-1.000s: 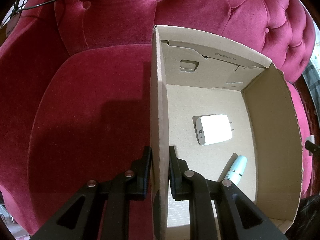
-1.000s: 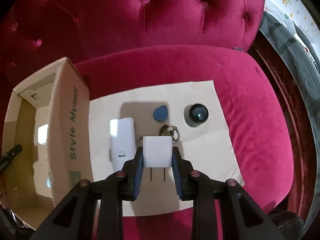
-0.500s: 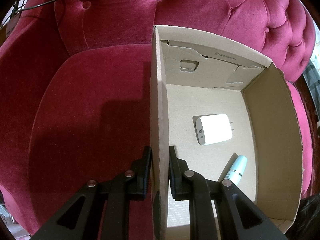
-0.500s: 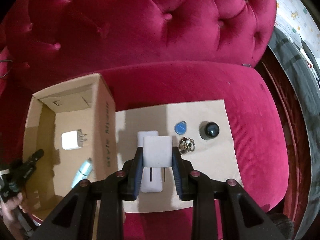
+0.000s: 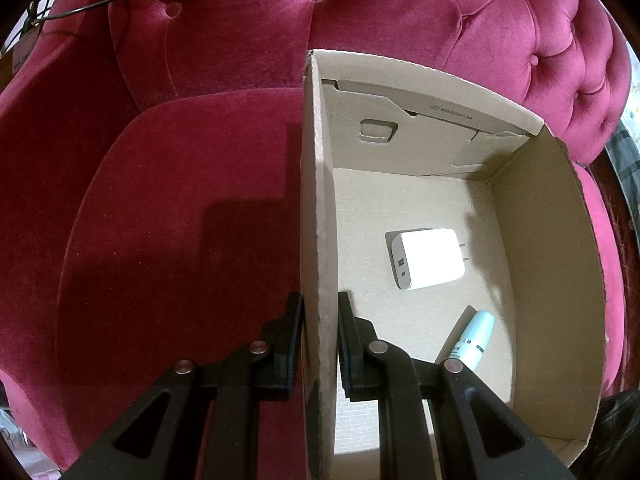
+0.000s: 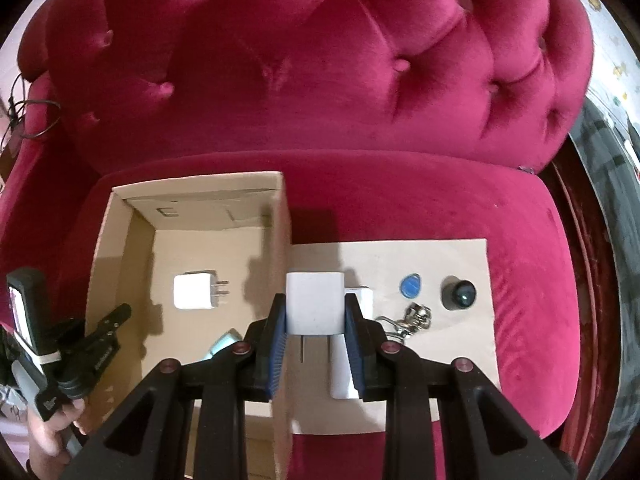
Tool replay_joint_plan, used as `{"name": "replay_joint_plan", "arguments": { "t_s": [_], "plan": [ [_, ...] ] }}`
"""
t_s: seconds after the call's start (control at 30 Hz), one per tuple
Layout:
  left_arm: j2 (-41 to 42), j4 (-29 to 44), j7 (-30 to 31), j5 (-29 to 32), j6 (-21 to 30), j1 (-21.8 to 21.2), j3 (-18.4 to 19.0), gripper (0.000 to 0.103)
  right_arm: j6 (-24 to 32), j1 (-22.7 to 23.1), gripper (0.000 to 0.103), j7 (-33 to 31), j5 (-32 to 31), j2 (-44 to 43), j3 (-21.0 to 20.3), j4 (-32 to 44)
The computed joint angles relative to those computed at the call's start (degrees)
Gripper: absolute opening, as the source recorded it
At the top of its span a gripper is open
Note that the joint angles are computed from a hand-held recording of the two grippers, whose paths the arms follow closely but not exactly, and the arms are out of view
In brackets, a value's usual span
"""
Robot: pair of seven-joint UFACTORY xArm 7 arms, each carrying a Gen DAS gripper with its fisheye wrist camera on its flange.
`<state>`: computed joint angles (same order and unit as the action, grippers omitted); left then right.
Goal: Organize rigid objects
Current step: 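Carry the small white charger with the right gripper into the box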
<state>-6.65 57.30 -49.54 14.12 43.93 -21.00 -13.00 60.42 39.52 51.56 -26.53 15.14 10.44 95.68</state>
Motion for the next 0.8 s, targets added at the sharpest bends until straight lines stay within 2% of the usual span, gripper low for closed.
{"name": "replay_joint_plan", "arguments": {
  "t_s": [0.37,0.8],
  "plan": [
    [-0.08,-0.12,0.14,-0.17,-0.13,0.00,0.11,0.017,1.07,3.68,0.028,-3.78,1.08,7.92,-0.87,8.89],
    [-0.26,-0.45,0.64,-0.67,-0.49,0.28,0.26,0.017,-1.29,6.93,0.028,-8.31,5.39,16.47,-2.81,15.29]
  ]
}}
